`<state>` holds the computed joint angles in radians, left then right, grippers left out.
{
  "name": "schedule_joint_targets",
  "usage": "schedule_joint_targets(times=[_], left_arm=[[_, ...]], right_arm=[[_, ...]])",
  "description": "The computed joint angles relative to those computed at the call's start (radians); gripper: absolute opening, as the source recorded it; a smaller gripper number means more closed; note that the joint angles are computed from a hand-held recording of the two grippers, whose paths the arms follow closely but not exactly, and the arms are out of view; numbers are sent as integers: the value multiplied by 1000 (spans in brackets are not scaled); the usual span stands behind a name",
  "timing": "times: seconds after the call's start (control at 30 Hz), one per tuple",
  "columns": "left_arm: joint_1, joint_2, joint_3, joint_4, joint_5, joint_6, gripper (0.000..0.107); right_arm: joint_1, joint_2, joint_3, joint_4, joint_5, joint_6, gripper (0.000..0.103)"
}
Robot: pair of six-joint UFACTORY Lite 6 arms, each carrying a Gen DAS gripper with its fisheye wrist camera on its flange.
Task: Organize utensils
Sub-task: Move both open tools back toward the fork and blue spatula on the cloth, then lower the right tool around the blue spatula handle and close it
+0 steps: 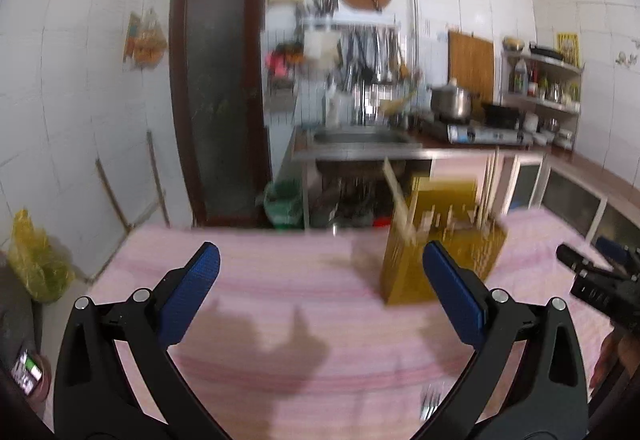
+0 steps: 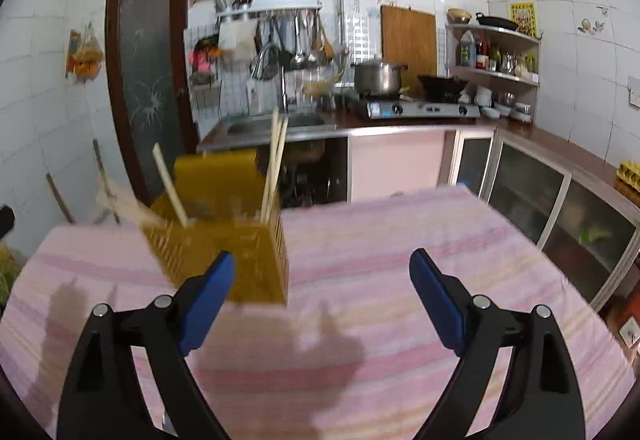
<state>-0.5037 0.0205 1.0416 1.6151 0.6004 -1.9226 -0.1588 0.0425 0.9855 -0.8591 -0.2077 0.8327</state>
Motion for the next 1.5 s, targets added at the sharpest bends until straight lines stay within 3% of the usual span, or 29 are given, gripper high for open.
schedule_joint_targets(times=[0.13, 0.27, 0.4, 0.57, 1.0, 1.3, 1.5], left_arm=[[37, -63, -196, 36, -47, -102, 98], [74, -49, -307, 141, -31, -239, 98], [128, -6, -357, 226, -38, -331, 98], [167, 78, -329, 236, -64, -304, 98], [230, 118, -326, 219, -250, -305, 98], [187, 150, -305, 150, -226, -244, 98], [174, 146, -309, 128, -209, -219, 98]], right_arm=[[35, -89, -165, 229, -1, -231, 87], [86, -143, -283, 437, 2, -431, 87], [145, -168, -357, 713, 10, -692, 87], [223, -171, -407, 1041, 4, -977, 87], [340, -57, -387, 1480, -54, -1375, 87], [380, -75, -388, 1708, -17, -1595, 87], [443, -27, -348, 1955, -32, -1816, 86]])
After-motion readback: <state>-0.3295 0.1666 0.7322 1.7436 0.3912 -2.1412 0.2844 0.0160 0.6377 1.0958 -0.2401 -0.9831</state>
